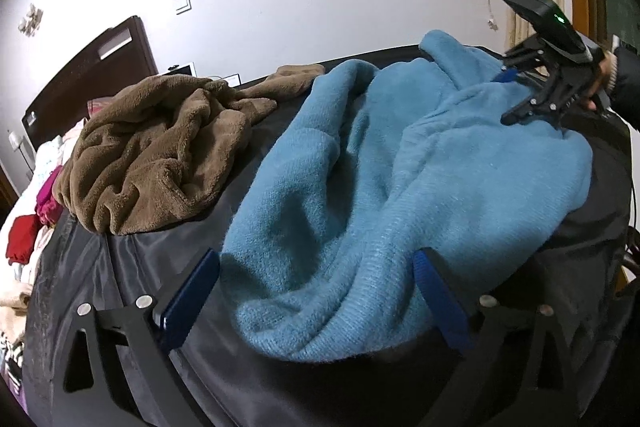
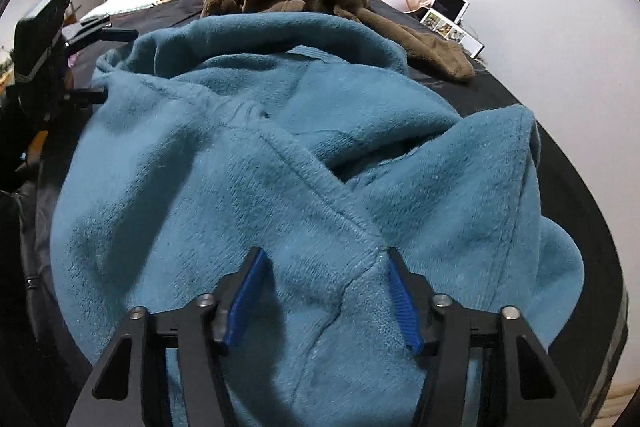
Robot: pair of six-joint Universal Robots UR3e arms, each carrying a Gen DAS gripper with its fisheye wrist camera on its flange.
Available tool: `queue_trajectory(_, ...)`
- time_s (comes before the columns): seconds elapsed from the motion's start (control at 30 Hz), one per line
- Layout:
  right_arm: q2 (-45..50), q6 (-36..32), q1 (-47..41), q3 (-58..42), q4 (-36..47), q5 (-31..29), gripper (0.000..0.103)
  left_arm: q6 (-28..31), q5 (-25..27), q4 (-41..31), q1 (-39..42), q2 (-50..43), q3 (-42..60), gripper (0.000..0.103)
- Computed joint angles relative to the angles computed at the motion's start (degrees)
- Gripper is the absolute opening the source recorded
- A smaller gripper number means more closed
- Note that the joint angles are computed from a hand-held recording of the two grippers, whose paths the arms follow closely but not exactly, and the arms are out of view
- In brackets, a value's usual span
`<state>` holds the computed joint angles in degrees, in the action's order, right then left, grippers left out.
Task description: Fold clothes
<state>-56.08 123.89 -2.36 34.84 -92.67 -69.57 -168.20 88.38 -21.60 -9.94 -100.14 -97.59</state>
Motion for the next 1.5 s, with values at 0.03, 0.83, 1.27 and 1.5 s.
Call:
queue_trajectory(0.03,-1.43,0.67,0.03,2.71,-1.87,-0.16,0.041,-0.02,0.22,0.03,-0.11,0.00,0.02,0.099)
queue_trajectory(0.83,-42.36,25.02,-3.47,63.79,-75.91,-12.38,0.019,4.41,2.48,0.34,-3.13,0.85,3.07,0.099)
queue_trajectory(1.27,-48.94,32.16,-9.95,70.96,-79.38,-7.41,0.019,8.14,-7.41,-10.30,-3.10,-9.08,19.08,0.098)
queue_trajectory(1.5,-51.60,36.01,-11.69,74.18,-83.74,-7.17,0.019,7.60,-2.18,-14.36,-8.11,-14.48,24.70,0.050)
